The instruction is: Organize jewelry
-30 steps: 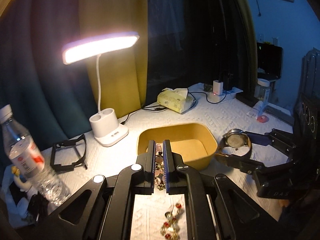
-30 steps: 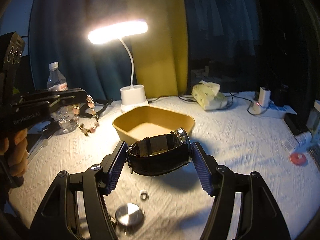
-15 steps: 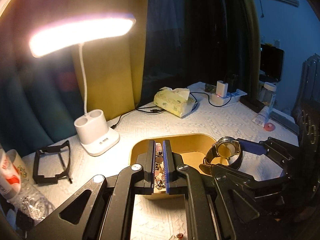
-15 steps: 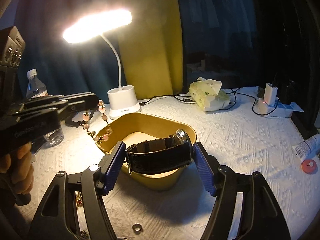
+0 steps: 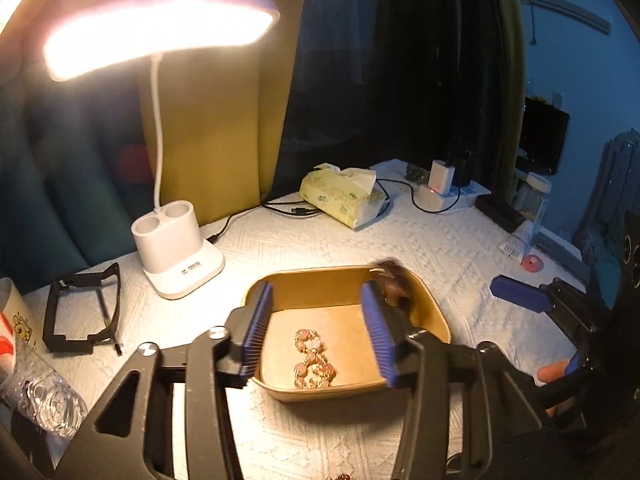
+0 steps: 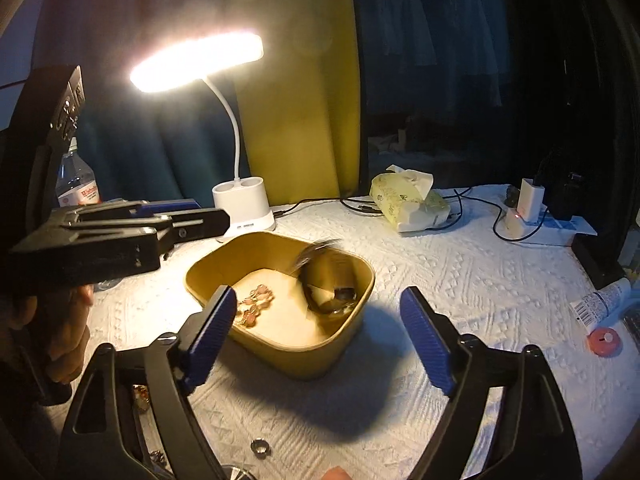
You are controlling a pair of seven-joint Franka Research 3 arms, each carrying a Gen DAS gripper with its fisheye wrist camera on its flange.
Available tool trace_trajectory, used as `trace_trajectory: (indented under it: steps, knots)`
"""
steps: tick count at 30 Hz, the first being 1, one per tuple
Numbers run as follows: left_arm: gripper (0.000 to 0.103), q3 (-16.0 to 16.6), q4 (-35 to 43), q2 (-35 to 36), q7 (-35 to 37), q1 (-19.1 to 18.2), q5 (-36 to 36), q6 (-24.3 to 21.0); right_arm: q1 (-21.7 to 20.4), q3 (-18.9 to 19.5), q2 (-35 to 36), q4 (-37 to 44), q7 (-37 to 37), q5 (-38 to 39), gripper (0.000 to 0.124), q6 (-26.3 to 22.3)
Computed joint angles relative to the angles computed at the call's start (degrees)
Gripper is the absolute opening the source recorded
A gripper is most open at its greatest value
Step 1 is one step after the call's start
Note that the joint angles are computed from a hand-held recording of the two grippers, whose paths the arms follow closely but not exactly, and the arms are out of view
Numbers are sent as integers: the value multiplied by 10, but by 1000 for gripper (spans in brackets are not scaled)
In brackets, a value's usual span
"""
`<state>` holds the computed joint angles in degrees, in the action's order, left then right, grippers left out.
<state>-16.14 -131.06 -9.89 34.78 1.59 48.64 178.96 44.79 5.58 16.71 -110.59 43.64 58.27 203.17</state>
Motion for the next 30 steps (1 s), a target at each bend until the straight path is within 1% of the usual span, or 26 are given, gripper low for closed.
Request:
trace_trajectory:
  steps: [3,8,10,14,15,19,20,22,24,26,30]
  knots:
    - [53,0,-16,-19,-5,1,-3,3,-3,8,-12,-19,9,-7,90,12]
    - [53,1,-55,-57,22,-4,-35,13,4,15,-31,-37,-25,36,90,22]
    - [53,0,-77,-76,33,-4,-53,25,-1,25,-39,-48,-27,44,90,28]
    - [53,15,-126,-114,62,-23,-92,51,-6,42,-54,-72,-41,72,90,38]
    - [53,12,-140,-128,65,-21,-98,55,-7,47,-57,-79,-45,79,90,40]
    - [53,-41,-184,-185,79,22,-103,61,-12,62,-70,-101,-54,94,90,47]
    - [53,-45,-191,-195,86,24,-107,62,-12,65,-73,-105,-59,100,90,49]
    - [53,-46,-213,-218,98,15,-118,65,-15,73,-81,-121,-49,94,90,57]
    - [53,-36,-231,-231,109,-5,-134,66,-16,80,-87,-135,-35,85,90,64]
    - [53,-29,-250,-244,116,-22,-152,66,-13,85,-91,-147,-37,94,90,74]
    - [53,-37,-285,-266,117,-28,-192,75,-9,95,-102,-171,-48,107,90,82]
